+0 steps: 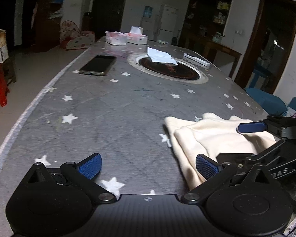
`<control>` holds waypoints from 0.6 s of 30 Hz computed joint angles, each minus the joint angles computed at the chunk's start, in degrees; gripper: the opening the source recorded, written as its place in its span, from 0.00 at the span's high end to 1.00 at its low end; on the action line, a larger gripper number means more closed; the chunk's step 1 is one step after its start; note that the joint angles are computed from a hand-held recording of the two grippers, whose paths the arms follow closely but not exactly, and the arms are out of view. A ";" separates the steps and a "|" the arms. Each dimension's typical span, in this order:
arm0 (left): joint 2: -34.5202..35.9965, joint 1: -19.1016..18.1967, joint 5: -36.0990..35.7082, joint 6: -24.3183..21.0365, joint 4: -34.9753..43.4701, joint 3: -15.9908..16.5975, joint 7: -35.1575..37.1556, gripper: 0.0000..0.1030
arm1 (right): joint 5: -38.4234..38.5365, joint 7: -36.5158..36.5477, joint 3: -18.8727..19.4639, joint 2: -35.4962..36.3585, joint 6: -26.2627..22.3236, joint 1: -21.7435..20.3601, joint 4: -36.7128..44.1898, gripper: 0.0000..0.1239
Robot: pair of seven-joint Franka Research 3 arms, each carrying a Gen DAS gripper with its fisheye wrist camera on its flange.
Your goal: Fold clothes
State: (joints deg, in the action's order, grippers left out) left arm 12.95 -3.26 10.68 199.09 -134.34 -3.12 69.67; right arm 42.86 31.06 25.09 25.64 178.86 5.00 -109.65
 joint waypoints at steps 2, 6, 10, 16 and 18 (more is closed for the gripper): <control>-0.30 -0.03 -0.55 0.19 -0.23 0.24 -0.06 0.00 | 1.48 -2.90 3.20 -0.70 0.08 -2.60 -0.86 0.17; -0.30 0.20 -1.23 -0.10 0.15 -0.02 -1.15 0.00 | 1.26 -4.16 1.67 -1.49 -0.56 -0.60 -2.06 0.17; -0.31 1.15 -0.56 -0.22 0.60 -0.91 -3.13 0.00 | 2.99 -6.94 4.47 -2.07 1.79 -2.37 -3.50 0.17; 0.22 7.27 5.12 -1.66 2.14 -5.61 -11.48 0.00 | 10.57 -21.51 13.57 -6.91 -1.23 -10.31 -7.73 0.17; 0.67 11.44 9.46 -2.51 2.92 -9.03 -16.25 0.01 | 12.61 -24.74 13.71 -8.31 -2.53 -10.11 -8.87 0.18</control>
